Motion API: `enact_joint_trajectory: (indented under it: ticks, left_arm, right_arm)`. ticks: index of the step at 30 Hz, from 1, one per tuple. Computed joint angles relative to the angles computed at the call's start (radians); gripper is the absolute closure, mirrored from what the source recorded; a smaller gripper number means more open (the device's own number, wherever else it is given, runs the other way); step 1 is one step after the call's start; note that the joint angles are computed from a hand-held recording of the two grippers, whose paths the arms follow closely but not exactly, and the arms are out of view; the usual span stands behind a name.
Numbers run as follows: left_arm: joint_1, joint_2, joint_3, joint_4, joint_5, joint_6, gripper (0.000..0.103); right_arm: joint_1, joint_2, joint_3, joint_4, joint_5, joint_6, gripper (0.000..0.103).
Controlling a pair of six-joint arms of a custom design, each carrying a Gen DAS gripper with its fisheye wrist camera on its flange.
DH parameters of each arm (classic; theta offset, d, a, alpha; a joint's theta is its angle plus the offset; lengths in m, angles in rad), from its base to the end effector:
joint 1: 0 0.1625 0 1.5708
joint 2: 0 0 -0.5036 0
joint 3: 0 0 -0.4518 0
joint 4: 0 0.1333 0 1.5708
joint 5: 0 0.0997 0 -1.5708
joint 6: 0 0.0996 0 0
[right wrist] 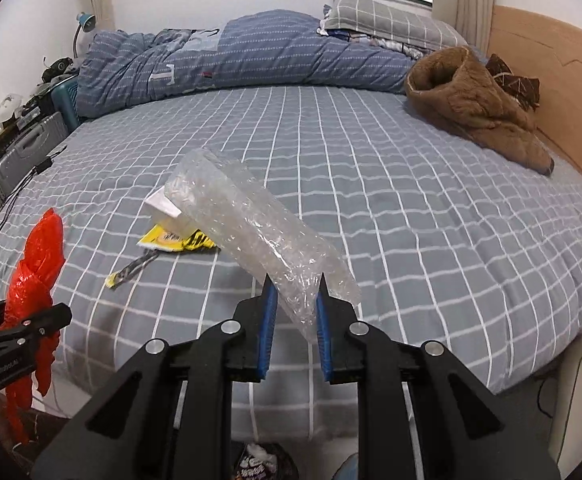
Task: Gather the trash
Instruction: 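Carry the red bag and bubble-wrap tube with both tools over the bin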
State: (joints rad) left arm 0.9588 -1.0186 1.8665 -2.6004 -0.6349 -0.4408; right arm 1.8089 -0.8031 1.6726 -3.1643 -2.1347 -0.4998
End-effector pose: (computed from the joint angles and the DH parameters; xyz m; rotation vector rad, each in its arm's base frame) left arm -0.2112 -0.6725 0.2124 0.0913 2.3055 -0.7668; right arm 0.2598 -0.7310 0.1826 0.6152 -2.3156 0.8042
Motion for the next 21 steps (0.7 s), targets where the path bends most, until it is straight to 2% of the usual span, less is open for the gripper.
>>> enact_joint_trajectory:
  ticks: [21]
  left_arm:
    - [-0.089, -0.074, 0.127, 0.061, 0.02, -0.119, 0.055]
  right_arm:
    - [0.043, -0.112, 0.189, -0.063, -0.036, 0.048, 0.086]
